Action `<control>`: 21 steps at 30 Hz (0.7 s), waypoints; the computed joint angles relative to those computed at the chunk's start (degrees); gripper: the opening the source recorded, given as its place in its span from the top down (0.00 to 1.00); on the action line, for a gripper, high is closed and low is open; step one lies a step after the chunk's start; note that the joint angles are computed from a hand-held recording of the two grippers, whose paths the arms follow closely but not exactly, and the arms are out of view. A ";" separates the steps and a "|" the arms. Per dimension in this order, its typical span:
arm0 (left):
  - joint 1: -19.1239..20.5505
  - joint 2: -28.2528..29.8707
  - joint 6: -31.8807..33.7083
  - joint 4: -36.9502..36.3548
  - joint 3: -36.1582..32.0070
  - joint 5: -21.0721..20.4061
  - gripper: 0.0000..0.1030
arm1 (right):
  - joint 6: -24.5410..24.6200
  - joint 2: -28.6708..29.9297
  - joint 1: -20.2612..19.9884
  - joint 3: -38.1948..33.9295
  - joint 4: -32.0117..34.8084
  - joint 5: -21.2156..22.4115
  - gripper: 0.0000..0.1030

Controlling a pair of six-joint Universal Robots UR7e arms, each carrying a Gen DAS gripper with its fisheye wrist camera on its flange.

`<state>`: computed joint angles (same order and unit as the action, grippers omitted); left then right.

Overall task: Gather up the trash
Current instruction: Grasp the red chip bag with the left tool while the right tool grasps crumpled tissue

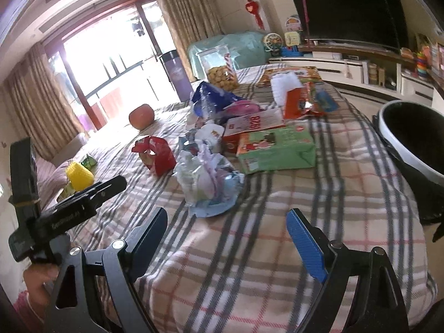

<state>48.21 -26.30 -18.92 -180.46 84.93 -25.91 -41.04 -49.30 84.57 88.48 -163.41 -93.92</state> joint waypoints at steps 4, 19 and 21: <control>1.61 0.91 2.44 2.33 -3.55 -1.06 0.20 | -0.38 1.35 0.55 -1.37 0.37 -0.81 0.14; 6.63 6.33 3.63 13.80 -18.36 -3.21 0.40 | -0.08 7.32 1.70 -8.82 5.80 -5.48 0.47; 7.19 6.47 3.19 14.91 -19.21 -4.91 0.65 | 0.14 7.02 1.39 -8.78 6.38 -4.71 0.59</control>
<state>55.40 -19.83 -15.73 -165.55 65.72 -30.82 -40.90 -42.28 85.96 79.70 -157.03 -98.63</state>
